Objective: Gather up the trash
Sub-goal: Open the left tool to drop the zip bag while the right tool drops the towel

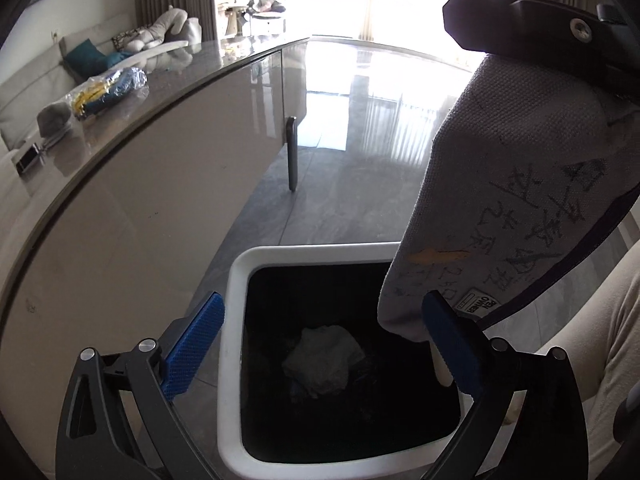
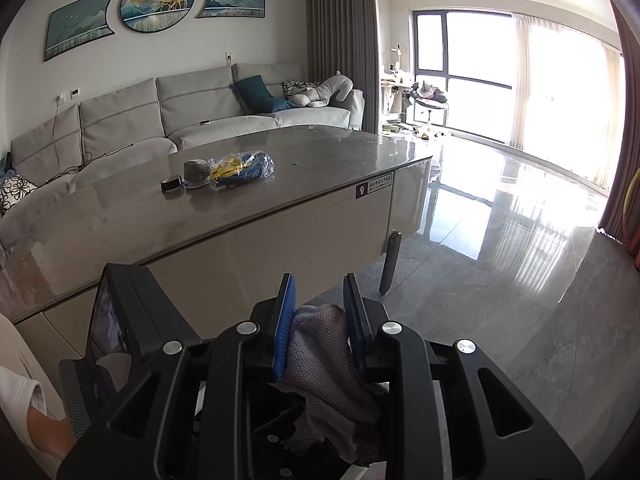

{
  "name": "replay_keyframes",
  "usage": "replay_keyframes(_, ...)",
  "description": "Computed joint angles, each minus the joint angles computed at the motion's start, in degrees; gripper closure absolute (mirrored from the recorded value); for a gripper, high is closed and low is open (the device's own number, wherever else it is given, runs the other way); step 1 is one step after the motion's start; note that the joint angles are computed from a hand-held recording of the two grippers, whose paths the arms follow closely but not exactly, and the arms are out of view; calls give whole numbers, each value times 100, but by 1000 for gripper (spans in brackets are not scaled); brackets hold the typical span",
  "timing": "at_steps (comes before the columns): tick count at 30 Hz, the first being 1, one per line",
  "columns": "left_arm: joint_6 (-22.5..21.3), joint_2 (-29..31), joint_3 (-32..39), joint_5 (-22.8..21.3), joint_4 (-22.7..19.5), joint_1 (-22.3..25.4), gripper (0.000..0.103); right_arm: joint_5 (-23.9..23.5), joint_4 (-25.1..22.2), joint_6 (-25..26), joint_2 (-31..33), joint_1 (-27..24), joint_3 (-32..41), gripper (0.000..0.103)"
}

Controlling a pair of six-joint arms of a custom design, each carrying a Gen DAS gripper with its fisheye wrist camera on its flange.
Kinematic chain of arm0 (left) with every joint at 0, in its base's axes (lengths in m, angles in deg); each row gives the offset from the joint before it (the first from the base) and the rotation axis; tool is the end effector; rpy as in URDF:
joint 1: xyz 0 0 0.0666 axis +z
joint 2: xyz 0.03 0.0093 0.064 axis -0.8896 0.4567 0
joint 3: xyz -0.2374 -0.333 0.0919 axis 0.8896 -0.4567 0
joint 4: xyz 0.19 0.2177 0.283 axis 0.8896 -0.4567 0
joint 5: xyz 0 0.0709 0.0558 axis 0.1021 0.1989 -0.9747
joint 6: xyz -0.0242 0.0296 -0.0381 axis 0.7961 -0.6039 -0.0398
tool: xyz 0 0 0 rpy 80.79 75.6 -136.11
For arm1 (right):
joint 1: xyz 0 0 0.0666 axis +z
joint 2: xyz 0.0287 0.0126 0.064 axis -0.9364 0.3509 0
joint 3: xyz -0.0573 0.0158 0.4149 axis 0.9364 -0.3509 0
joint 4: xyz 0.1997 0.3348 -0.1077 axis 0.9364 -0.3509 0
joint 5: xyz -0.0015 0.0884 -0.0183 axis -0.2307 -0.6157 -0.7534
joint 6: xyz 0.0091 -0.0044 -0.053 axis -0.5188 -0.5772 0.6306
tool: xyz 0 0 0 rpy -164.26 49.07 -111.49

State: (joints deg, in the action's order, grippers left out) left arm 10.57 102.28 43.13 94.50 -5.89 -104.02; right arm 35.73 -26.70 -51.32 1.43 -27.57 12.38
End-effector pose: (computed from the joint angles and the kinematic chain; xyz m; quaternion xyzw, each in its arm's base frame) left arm 0.4835 -0.4360 0.3251 0.4882 0.8021 -0.1879 0.2882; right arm 0.3735 0.2967 0.4322 0.2006 0.8464 -0.1008 0.4829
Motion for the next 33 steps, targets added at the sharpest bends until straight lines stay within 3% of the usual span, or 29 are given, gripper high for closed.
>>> replay_keyframes(7,57,-204,-188,32,184,86,5,-35,67,28,-34,-8,-4,77)
replay_keyframes(14,355,-319,-161,-327,629,344,5,-185,344,295,33,-40,80,76)
replay_keyframes(22,633,-283,-25,-578,765,579,5,-723,513,405,414,-148,222,76)
replay_keyframes(30,-16,-147,-46,-1503,736,445,5,-1377,373,-555,508,-353,-93,75)
replay_keyframes(33,124,-42,41,-1482,574,501,5,-1511,307,-794,534,-375,-211,75)
